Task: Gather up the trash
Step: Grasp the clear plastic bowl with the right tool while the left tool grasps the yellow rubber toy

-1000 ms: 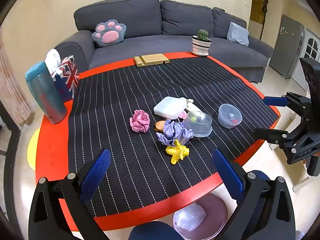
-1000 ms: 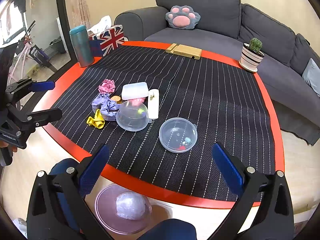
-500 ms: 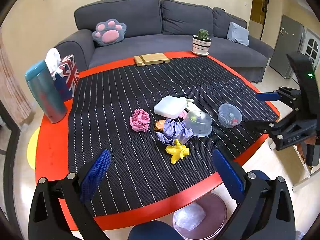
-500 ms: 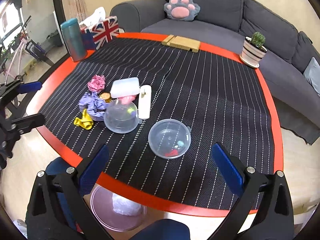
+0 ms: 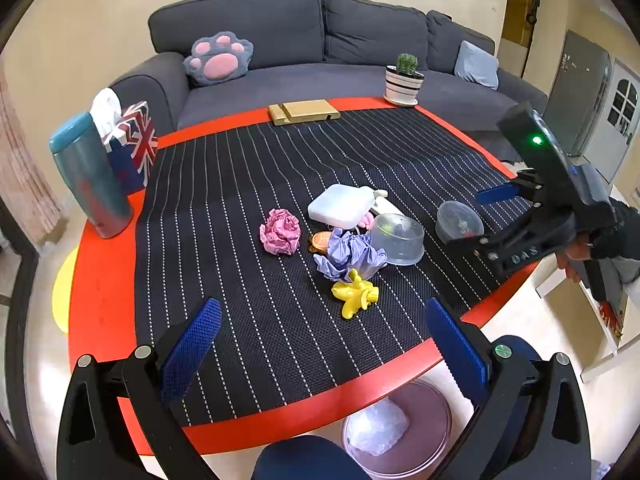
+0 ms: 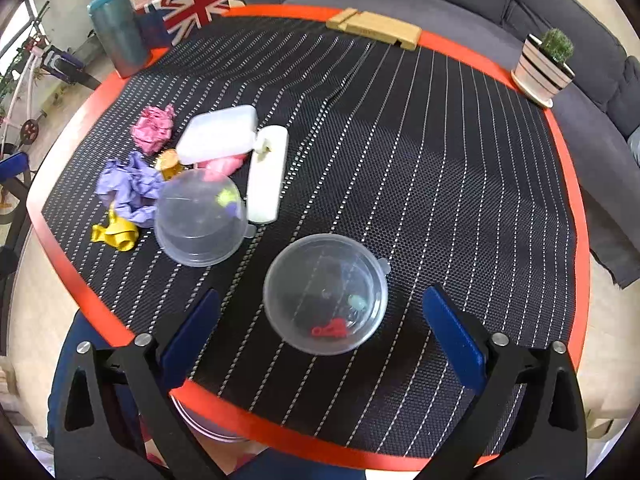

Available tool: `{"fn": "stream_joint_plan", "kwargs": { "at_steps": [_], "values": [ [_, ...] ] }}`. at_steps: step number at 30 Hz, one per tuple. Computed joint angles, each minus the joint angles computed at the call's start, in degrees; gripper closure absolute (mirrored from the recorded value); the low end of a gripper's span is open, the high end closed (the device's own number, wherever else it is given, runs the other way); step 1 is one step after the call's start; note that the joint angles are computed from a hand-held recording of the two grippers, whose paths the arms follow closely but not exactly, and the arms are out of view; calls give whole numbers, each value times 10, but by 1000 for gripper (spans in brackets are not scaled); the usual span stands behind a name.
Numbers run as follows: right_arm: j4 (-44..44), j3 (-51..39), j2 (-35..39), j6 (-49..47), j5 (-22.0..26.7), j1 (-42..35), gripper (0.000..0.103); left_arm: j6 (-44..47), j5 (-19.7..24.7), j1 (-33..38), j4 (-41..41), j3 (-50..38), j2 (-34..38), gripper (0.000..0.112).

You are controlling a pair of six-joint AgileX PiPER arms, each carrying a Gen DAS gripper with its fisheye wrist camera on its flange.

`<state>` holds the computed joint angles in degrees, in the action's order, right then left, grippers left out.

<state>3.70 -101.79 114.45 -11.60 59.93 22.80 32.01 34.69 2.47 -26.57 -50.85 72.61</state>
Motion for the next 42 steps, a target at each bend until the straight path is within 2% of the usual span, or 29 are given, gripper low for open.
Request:
{"fn": "stream_joint_plan", "kwargs": {
  "at_steps": [1, 3, 6, 20, 29, 39, 41, 42],
  "values": [
    [4, -14, 11, -3, 13, -2, 21, 3, -1, 1, -2, 0, 1, 14],
    [8, -31, 23, -4, 28, -4, 26, 6, -1, 2, -4, 2, 1, 15],
    [9, -42, 33, -5, 38, -4, 43, 9, -1, 2, -8, 4, 1, 14],
    [30, -18, -3, 0, 32, -13, 43, -3, -30, -30, 5, -4, 32, 14],
    [38, -6, -36, -5, 35, -13, 43, -41, 17, -40, 43, -46, 93, 14],
    [37, 18, -53, -6, 28, -17, 43, -59, 21, -57, 66, -73, 155, 15],
    [38, 25, -56, -6, 24, -17, 43, -61, 18, -59, 65, -75, 163, 19],
    [38, 27, -56, -7, 23, -17, 43, -64, 17, -61, 68, -77, 166, 28]
  ]
}}
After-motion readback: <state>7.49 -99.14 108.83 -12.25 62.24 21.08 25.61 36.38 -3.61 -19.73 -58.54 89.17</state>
